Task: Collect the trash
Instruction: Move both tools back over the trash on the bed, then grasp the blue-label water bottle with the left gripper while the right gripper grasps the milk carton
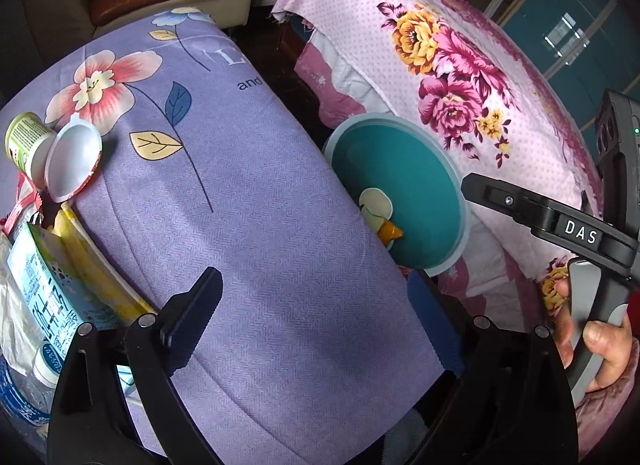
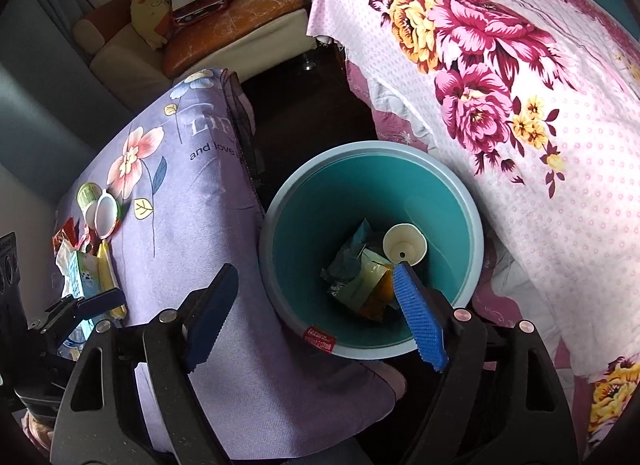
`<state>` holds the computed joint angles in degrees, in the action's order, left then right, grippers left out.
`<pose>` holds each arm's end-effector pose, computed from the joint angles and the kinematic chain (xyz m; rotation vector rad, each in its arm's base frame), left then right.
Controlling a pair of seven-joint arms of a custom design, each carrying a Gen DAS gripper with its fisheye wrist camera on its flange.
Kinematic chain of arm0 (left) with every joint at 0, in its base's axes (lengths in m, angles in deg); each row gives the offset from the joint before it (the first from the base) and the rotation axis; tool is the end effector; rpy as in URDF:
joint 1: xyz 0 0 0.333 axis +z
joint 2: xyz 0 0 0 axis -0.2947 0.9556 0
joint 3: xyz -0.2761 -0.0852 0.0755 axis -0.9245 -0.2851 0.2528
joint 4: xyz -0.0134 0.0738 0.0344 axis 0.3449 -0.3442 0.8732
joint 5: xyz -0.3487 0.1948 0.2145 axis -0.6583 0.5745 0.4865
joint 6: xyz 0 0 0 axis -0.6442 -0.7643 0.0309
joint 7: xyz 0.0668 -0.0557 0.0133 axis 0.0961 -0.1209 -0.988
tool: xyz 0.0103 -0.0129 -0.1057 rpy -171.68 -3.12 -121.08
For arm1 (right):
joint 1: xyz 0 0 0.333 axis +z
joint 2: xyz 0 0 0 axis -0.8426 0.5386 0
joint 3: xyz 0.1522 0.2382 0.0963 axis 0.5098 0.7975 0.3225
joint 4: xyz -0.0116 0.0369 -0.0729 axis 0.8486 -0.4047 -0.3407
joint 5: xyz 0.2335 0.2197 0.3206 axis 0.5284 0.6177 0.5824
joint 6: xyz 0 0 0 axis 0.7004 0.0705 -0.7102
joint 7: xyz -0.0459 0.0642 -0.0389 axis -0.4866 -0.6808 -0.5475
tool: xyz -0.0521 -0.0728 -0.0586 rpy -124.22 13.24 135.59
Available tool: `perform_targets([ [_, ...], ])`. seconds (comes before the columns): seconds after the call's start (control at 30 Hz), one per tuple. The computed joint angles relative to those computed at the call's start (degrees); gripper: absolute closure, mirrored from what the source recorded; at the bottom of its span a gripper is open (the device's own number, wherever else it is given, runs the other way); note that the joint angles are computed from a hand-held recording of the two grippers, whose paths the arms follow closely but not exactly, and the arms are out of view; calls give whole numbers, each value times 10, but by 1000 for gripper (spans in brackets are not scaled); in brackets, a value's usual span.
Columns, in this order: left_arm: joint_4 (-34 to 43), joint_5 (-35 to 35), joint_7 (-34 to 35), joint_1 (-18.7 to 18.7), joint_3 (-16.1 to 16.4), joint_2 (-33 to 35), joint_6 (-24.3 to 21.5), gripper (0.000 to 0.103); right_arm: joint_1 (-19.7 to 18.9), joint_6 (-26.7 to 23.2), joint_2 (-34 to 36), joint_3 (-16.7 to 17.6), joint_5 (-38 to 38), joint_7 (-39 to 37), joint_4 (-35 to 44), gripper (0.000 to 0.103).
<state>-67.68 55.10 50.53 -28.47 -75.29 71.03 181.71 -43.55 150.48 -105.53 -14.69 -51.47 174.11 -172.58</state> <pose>0.5492 -0.2388 0.4086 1.1146 -2.7444 0.6927 0.4248 0.1565 0.4143 -1.1928 2.4082 -0.3704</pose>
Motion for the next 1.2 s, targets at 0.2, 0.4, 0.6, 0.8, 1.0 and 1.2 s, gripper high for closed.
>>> perform_targets([
  [0.2, -11, -4, 17, 27, 24, -16, -7, 9, 29, -4, 82, 6, 11, -35, 78, 26],
  [0.4, -19, -15, 50, 64, 52, -34, -14, 8, 55, -27, 172, 12, 19, -80, 177, 26],
  [0.6, 3, -62, 103, 103, 84, -39, -52, 7, 77, -42, 257, 16, 33, -125, 274, 26],
  [0.8, 11, -55, 158, 139, 95, -24, -10, 4, 96, -61, 347, 18, 84, -199, 376, 26],
  [1.0, 38, -27, 191, 170, 96, 20, -31, 4, 103, -58, 433, 27, 160, -269, 463, 26],
  [1.2, 37, -30, 233, 181, 89, 34, -30, 4, 105, -69, 488, 30, 187, -287, 519, 57],
])
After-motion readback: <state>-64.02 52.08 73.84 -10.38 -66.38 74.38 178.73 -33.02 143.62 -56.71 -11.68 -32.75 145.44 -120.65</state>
